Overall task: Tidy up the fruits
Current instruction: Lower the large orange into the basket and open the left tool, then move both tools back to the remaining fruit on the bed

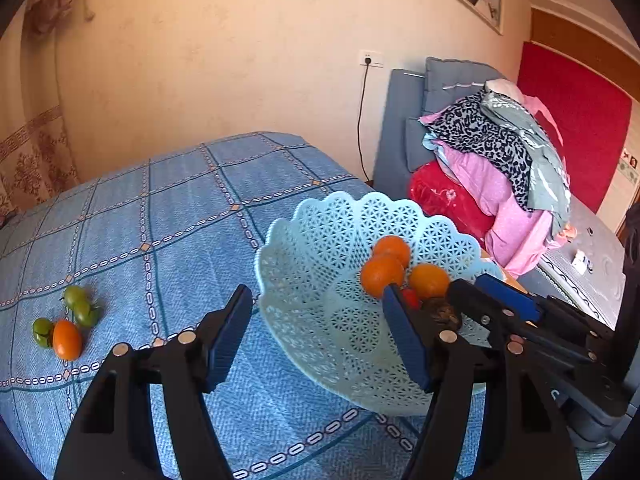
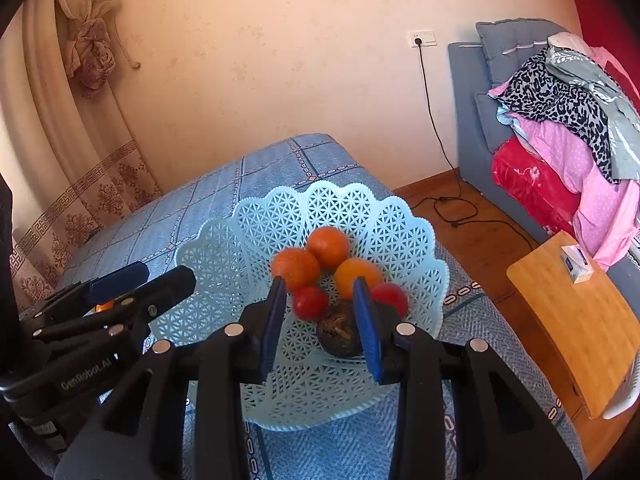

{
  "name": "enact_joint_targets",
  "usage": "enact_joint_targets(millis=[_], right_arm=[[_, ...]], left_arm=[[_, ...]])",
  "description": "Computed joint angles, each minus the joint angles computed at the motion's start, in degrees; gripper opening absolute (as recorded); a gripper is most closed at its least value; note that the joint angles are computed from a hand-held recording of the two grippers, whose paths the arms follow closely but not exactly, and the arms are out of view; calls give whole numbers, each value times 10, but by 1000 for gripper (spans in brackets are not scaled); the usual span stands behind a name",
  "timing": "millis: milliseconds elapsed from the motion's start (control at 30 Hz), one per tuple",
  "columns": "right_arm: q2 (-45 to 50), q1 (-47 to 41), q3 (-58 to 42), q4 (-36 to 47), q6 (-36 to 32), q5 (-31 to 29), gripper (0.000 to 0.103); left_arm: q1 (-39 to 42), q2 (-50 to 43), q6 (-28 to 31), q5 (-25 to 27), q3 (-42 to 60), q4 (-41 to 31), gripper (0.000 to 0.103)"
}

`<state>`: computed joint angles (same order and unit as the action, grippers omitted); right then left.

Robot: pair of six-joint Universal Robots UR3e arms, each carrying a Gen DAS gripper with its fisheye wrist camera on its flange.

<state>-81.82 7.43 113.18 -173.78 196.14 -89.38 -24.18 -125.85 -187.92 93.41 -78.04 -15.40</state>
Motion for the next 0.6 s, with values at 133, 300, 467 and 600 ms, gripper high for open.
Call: enact_joint_targets(millis=[133, 300, 467, 600], right_arm=[[0, 2, 0, -1, 2, -2, 36], [0, 8, 2, -7, 6, -7, 50], [3, 17, 2, -17, 5, -13, 54], [9, 28, -4, -17, 3, -15, 54]], left_arm=[[5, 8, -5, 4, -10, 0, 68], [9, 22, -11, 16, -29, 8, 78], [15, 33, -19, 29, -46, 10, 88], [22, 47, -24, 45, -66, 15, 88]])
